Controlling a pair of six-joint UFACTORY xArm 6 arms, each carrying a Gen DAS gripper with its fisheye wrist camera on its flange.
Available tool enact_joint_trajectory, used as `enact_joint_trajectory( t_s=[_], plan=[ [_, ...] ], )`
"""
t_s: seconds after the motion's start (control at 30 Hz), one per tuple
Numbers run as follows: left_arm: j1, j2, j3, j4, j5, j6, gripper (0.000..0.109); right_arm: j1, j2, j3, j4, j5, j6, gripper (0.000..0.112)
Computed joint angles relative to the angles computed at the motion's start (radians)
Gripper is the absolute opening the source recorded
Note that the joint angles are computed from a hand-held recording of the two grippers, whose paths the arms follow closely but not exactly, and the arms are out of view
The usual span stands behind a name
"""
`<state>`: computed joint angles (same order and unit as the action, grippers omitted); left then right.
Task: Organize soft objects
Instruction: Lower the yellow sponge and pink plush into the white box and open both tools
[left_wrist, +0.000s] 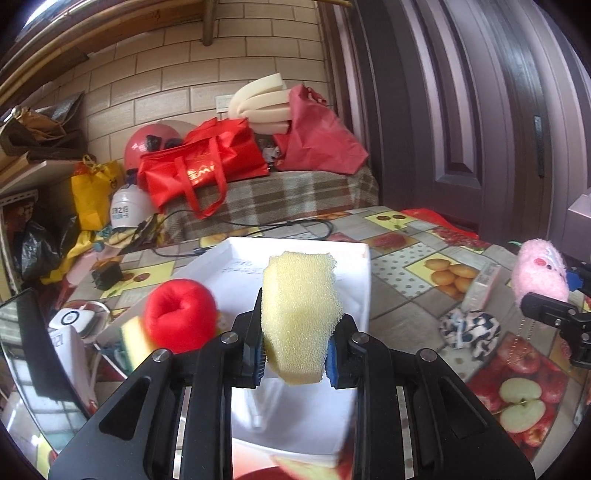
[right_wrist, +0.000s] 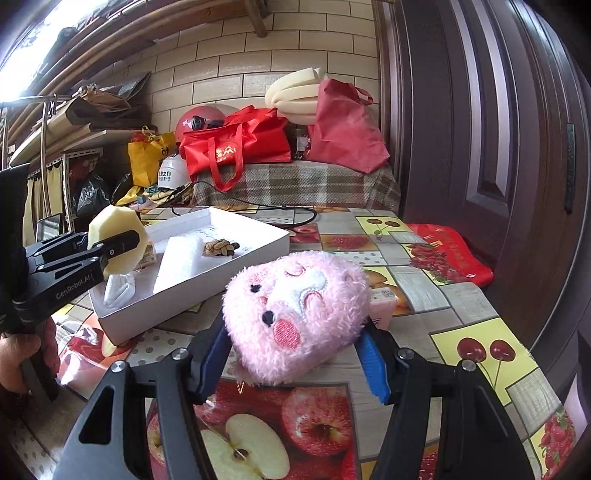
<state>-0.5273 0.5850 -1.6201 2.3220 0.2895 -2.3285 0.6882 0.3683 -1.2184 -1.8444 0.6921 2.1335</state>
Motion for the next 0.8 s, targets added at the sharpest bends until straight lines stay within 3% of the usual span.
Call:
enact_joint_trajectory(
  t_s=[0.47,0.73,0.8],
  plan=[
    [0.114,0.02,-0.008,-0.156,0.0,0.09,0.024,-0.004,0.109,-0.154,0.008,-0.06,-0.025,0.063],
    [0.109,0.062,-0.064,-0.231,0.003,0.219,0.024,-0.011,0.294,-0.422,0.064,-0.18,-0.123,0.063],
    [0.126,0.096,-0.111,-0.316,-0.044,0.301,0.024,-0.007,0.351,-0.505,0.098,-0.207,-0.179,0.063]
  ],
)
